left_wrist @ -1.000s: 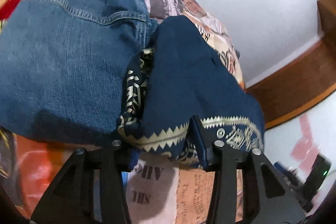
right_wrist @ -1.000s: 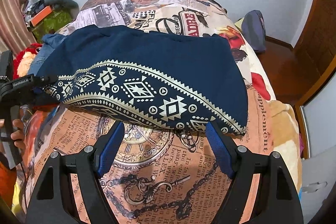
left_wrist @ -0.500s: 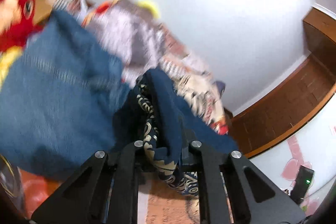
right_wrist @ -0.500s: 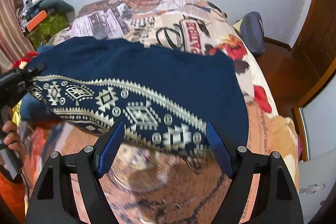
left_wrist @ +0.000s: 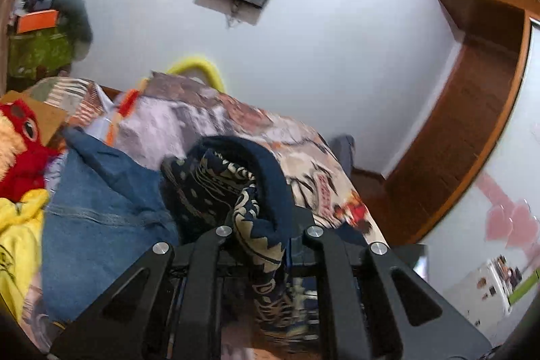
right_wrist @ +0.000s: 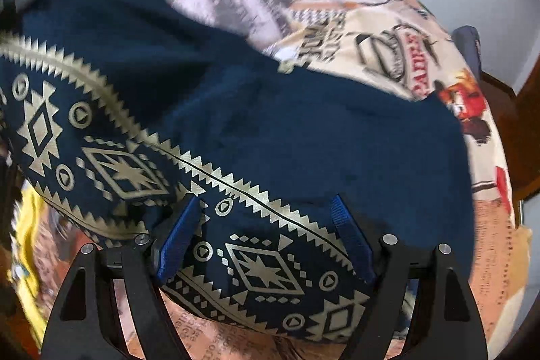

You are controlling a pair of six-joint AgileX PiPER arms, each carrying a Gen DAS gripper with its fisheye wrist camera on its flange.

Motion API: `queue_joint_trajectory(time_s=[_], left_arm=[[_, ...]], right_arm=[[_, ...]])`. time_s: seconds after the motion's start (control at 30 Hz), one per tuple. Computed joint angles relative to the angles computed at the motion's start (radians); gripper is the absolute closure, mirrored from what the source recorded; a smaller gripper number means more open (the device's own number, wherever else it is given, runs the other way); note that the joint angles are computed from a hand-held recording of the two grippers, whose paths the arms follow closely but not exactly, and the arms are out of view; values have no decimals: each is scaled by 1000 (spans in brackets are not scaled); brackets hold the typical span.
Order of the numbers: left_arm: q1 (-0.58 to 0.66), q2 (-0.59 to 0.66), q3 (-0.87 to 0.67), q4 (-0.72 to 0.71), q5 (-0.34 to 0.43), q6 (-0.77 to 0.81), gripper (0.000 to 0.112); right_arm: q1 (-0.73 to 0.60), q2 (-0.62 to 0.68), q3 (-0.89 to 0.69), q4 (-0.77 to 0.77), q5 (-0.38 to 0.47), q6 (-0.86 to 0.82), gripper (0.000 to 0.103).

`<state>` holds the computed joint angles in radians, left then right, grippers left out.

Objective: Fold large clothes

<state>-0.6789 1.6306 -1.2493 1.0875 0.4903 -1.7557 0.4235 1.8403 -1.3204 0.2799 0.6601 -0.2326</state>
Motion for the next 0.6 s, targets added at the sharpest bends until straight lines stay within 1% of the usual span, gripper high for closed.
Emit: queue_joint_trajectory(time_s=[0.03, 0.1, 0.2, 0.23, 0.3, 0.33, 0.4, 0.47, 0.5, 0.53, 0.6], left_arm=[[-7, 20, -31, -30, 5, 40, 101], [-34, 67, -97, -55, 45, 102, 101], [-67, 136, -238, -143, 98, 251, 101], [-70, 159, -283, -173, 105, 299, 101], [-86, 195, -361, -217, 129, 367, 101], [-93, 222, -411, -251, 135, 413, 101], [-101, 276, -509, -334, 135, 505, 101], [-114, 339, -613, -404, 151, 589, 101], [-123, 380, -681, -448, 169, 640, 101], [-130, 422, -748, -499, 180, 690, 101], [-133, 511, -886, -634, 195, 799, 101]], right_arm=[[11, 0, 21, -13, -19, -17, 26], [14, -16, 28, -23, -10, -65, 26], [-29, -92, 86, -24, -16, -104, 26], [-67, -132, 122, 2, -21, -135, 26], [-143, -174, 159, 81, -7, -224, 26], [-192, -199, 190, 91, -5, -244, 26], [-250, -220, 223, 44, -15, -213, 26], [-331, -206, 251, 36, -28, -207, 26], [-378, -177, 249, 67, -10, -225, 26], [-417, -141, 237, 103, 27, -240, 26], [-442, -75, 211, 136, 75, -244, 26]])
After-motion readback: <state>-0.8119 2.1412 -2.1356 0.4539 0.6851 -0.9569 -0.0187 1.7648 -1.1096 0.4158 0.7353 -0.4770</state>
